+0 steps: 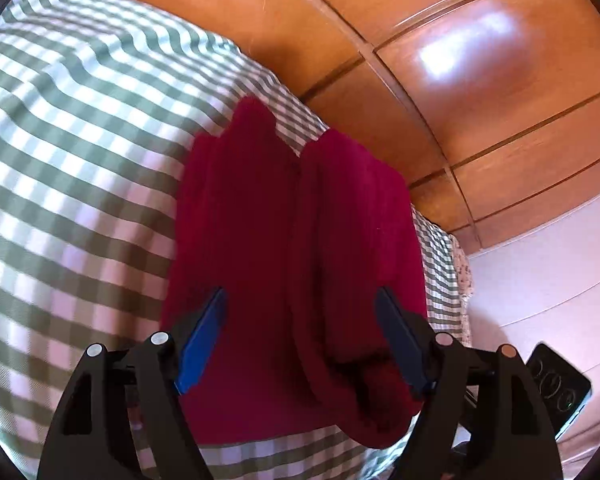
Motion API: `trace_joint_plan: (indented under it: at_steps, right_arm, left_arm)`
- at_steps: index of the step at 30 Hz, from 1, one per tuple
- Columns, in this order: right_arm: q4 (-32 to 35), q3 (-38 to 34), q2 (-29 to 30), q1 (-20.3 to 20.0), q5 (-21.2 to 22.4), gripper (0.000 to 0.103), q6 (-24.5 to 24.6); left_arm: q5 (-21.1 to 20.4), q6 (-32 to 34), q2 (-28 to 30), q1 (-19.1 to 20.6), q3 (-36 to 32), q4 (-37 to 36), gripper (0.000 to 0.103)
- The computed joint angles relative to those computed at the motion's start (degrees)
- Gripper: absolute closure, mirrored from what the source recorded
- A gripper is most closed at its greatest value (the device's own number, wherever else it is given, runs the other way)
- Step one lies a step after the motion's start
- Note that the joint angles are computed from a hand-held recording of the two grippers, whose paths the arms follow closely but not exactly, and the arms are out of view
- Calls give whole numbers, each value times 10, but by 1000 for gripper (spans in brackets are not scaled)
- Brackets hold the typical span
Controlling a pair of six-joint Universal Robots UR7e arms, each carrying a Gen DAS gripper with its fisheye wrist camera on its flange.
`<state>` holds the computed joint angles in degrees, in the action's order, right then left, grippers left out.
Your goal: Fold small clothes
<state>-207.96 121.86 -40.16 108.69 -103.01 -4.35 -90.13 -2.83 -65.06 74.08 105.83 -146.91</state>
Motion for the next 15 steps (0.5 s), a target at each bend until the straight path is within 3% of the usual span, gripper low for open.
trace_joint_plan:
  at_steps: [2, 6, 12, 13, 15]
  right_arm:
    - [-32, 25, -15, -5, -1, 38, 7]
    - [-77, 61, -32, -14, -72, 38, 23]
    - [-78, 45, -6, -18, -105, 38, 23]
    - [-79, 42, -2, -14, -112, 38, 19]
    - [-80, 36, 4, -16, -115, 37, 15]
  left_arm:
    - [-5, 1, 8, 0, -9, 6, 27]
    - [-38, -6, 28, 1, -30, 29, 27]
    - [-38, -26, 46, -7, -43, 44, 21]
    - [-42, -24, 48, -9, -44, 43, 21]
    - [-41, -17, 48, -17, -43, 42, 32]
